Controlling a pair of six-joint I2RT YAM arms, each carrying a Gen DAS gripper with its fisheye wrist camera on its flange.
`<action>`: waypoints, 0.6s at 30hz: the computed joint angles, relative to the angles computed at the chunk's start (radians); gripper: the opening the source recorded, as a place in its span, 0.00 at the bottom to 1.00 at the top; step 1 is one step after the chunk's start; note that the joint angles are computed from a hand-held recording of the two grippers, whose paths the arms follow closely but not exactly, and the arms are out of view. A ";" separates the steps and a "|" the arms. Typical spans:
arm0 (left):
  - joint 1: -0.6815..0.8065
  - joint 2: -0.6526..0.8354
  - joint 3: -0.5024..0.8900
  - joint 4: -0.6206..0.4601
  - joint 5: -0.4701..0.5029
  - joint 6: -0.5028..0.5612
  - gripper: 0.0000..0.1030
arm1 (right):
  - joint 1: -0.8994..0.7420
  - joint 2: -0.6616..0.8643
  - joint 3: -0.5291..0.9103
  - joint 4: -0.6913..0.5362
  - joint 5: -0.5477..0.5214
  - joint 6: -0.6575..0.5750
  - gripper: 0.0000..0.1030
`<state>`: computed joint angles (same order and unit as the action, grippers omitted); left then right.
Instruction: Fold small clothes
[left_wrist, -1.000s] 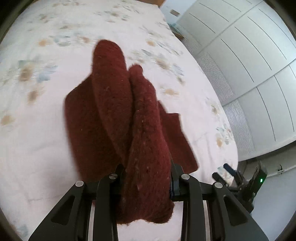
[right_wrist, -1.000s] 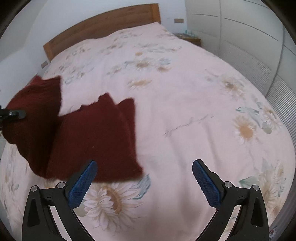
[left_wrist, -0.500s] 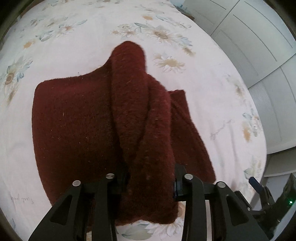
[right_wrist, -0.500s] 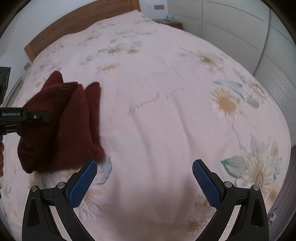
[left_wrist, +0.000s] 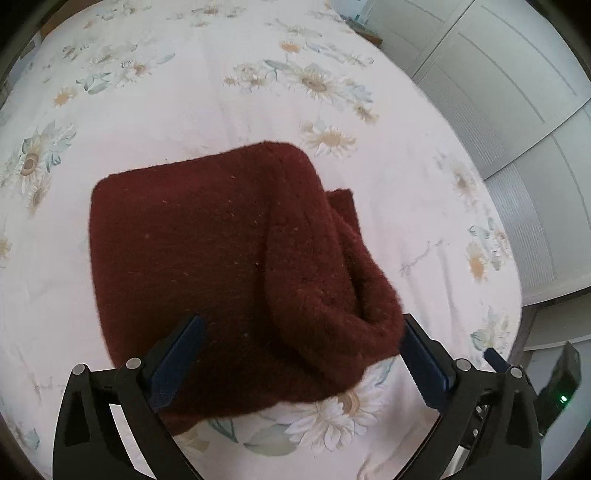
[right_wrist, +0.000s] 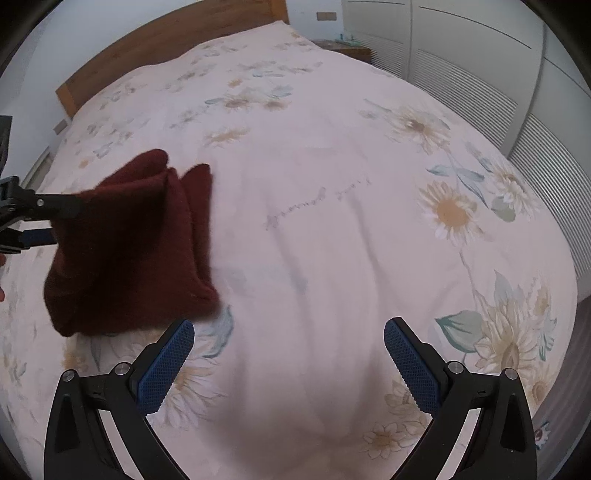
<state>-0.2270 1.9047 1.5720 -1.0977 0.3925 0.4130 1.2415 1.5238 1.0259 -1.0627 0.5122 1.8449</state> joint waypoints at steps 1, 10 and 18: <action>0.014 0.002 0.021 -0.021 0.007 0.011 0.98 | -0.007 0.003 0.016 -0.003 0.002 -0.018 1.00; 0.204 0.010 0.131 -0.068 -0.003 0.115 0.99 | -0.129 0.078 0.260 -0.023 -0.002 -0.348 1.00; 0.381 0.016 0.075 -0.050 -0.027 0.263 0.99 | -0.336 0.226 0.577 0.003 -0.116 -0.702 0.86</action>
<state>0.1538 1.9204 1.6470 -1.1477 0.3658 0.6762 0.9051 1.7501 1.6025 -1.0594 0.3965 1.1431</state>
